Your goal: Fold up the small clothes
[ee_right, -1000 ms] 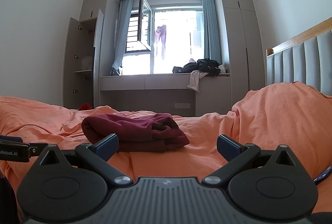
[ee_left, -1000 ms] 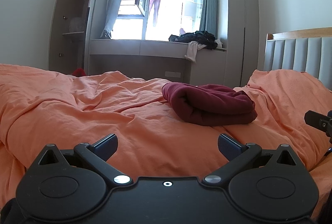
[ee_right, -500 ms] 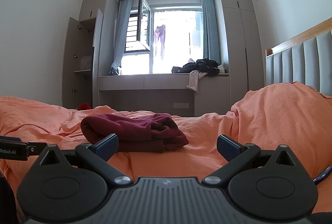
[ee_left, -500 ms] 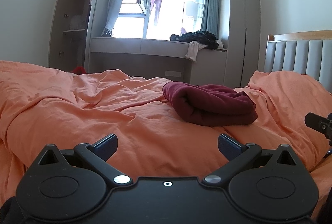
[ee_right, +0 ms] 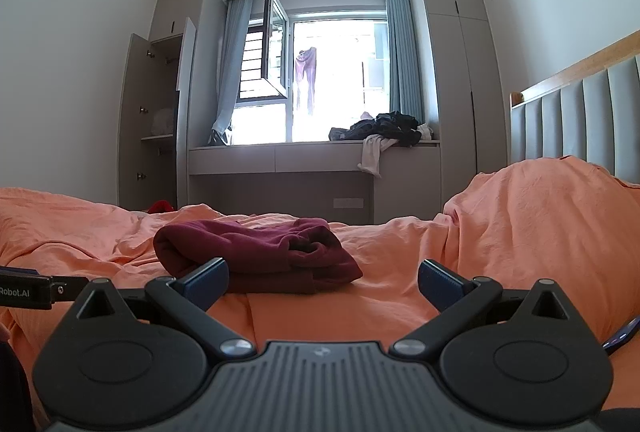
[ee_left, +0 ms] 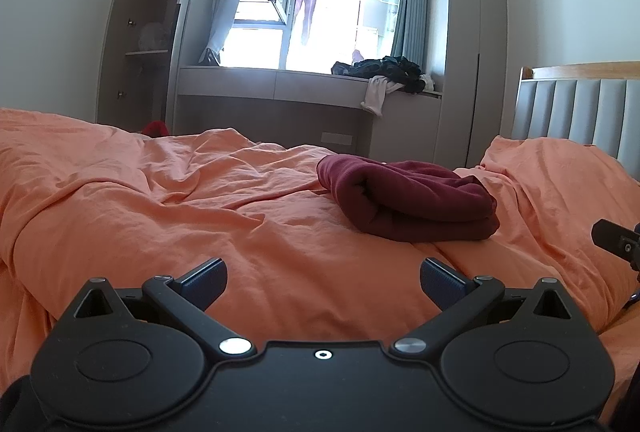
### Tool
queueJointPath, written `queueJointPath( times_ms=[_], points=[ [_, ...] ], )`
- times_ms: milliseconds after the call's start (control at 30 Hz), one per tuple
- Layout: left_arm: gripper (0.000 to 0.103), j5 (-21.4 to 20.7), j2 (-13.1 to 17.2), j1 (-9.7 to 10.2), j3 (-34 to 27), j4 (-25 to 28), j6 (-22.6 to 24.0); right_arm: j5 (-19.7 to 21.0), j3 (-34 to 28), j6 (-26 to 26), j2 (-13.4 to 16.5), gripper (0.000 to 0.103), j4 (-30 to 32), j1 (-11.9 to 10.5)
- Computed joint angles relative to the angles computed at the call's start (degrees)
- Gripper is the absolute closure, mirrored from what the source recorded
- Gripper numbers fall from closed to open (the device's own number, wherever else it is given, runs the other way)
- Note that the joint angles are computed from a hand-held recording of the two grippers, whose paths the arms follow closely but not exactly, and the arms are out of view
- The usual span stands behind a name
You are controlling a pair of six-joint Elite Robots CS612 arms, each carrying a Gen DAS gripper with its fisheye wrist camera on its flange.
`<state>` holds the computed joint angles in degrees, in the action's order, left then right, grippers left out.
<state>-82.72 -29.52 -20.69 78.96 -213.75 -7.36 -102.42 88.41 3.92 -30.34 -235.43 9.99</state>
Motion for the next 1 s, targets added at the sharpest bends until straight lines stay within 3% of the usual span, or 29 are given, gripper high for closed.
queueJointPath(
  times_ms=[500,1000],
  points=[
    [0.0,3.7,-0.1,-0.67,0.2,0.0,1.5,0.0,0.1,-0.3,0.0,0.0,0.1,0.0],
    [0.0,4.1,-0.2,-0.72,0.5,-0.6,2.4,-0.1,0.0,-0.5,0.0,0.0,0.2,0.0]
  ],
)
